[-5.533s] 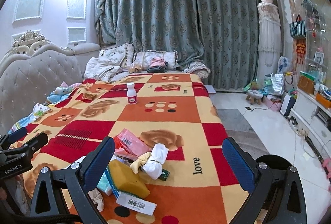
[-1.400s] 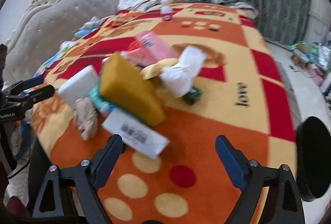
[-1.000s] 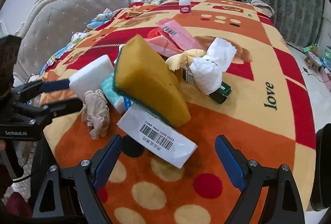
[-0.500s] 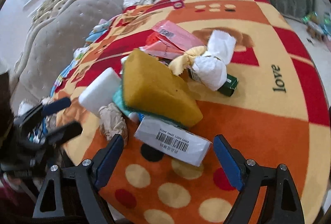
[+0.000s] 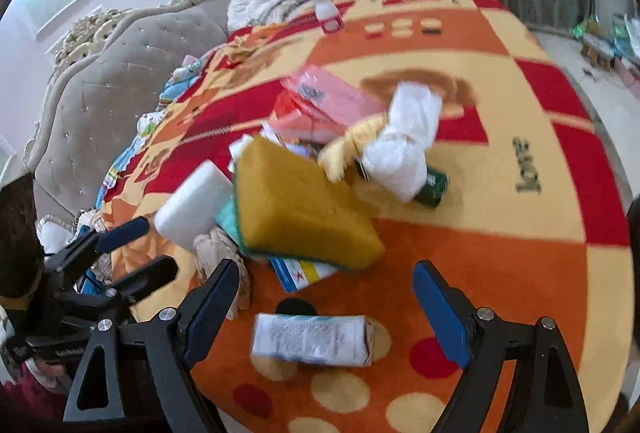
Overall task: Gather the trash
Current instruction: 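Grasp the yellow sponge with the right tool while the left tool grasps the white foam block, then carry sponge and foam block over the black bin and open both tools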
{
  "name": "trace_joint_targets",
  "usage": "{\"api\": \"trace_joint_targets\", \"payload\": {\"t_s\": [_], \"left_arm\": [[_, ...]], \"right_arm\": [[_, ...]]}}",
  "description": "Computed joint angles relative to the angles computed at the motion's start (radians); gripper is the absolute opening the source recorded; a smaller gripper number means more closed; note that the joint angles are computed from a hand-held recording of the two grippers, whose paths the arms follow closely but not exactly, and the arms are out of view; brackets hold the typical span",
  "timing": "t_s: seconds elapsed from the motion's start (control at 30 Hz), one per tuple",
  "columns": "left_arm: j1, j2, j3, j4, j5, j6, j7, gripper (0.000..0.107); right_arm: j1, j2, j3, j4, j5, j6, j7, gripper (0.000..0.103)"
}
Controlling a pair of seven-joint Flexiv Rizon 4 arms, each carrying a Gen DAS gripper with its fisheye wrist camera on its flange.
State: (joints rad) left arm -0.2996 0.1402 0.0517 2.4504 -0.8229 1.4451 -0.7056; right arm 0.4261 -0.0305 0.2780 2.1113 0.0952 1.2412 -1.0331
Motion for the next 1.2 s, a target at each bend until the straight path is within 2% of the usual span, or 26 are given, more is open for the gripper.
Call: {"api": "trace_joint_targets", "payload": {"t_s": [0.03, 0.1, 0.2, 0.23, 0.27, 0.3, 0.33, 0.4, 0.43, 0.47, 0.5, 0.53, 0.67, 0.77, 0.9, 0.97, 1.2], "left_arm": [[0.003, -0.007, -0.001, -0.005, 0.0, 0.02, -0.003, 0.085], [0.056, -0.027, -0.006, -0.023, 0.096, 0.02, -0.084, 0.085], [0.075, -0.06, -0.004, -0.037, 0.117, 0.036, -0.091, 0.085], [0.102, -0.073, -0.009, -0.043, 0.182, 0.037, -0.132, 0.085], [0.128, -0.085, -0.012, -0.051, 0.248, 0.035, -0.174, 0.085], [0.134, -0.103, -0.014, -0.057, 0.253, 0.041, -0.17, 0.085], [0.137, -0.113, -0.017, -0.06, 0.242, 0.043, -0.159, 0.085], [0.143, -0.136, -0.028, -0.072, 0.208, 0.033, -0.127, 0.084], [0.141, -0.142, -0.038, -0.071, 0.16, 0.029, -0.085, 0.082], [0.141, -0.146, -0.046, -0.074, 0.132, 0.021, -0.056, 0.064], [0.15, -0.147, -0.045, -0.079, 0.165, -0.002, -0.076, 0.038], [0.16, -0.147, -0.043, -0.087, 0.195, -0.031, -0.1, 0.029], [0.167, -0.122, -0.043, -0.091, 0.169, -0.093, -0.097, 0.029], [0.153, -0.078, -0.033, -0.098, 0.066, -0.165, -0.06, 0.029], [0.12, -0.027, -0.032, -0.118, 0.045, -0.178, -0.057, 0.029], [0.098, -0.013, -0.032, -0.134, 0.03, -0.206, -0.049, 0.029], [0.002, -0.038, -0.089, -0.221, -0.007, -0.264, -0.052, 0.029]], "right_arm": [[0.003, -0.008, -0.006, -0.004, -0.041, 0.006, 0.014, 0.087], [0.008, -0.029, -0.014, -0.011, -0.106, 0.019, 0.035, 0.087], [0.01, -0.073, -0.02, -0.019, -0.167, 0.071, 0.039, 0.086], [0.008, -0.085, -0.017, -0.028, -0.164, 0.07, 0.029, 0.081], [0.005, -0.094, -0.013, -0.034, -0.157, 0.077, 0.02, 0.066], [-0.009, -0.105, 0.008, -0.049, -0.103, 0.084, -0.033, 0.055], [-0.018, -0.111, 0.022, -0.063, -0.068, 0.077, -0.069, 0.052], [-0.016, -0.106, 0.017, -0.052, -0.073, 0.094, -0.077, 0.05], [-0.021, -0.105, 0.021, -0.055, -0.057, 0.098, -0.095, 0.049], [-0.024, -0.101, 0.025, -0.052, -0.043, 0.102, -0.108, 0.048], [-0.031, -0.096, 0.033, -0.056, -0.015, 0.102, -0.131, 0.048], [-0.034, -0.093, 0.037, -0.058, 0.004, 0.102, -0.148, 0.047], [-0.051, -0.064, 0.06, -0.075, 0.133, 0.089, -0.261, 0.044], [-0.063, -0.03, 0.067, -0.096, 0.28, 0.07, -0.362, 0.044], [-0.055, 0.028, 0.034, -0.093, 0.384, 0.057, -0.424, 0.044], [-0.05, 0.055, 0.012, -0.077, 0.386, 0.059, -0.415, 0.044], [-0.102, 0.171, -0.052, 0.069, 0.2, 0.088, -0.22, 0.044]]}}
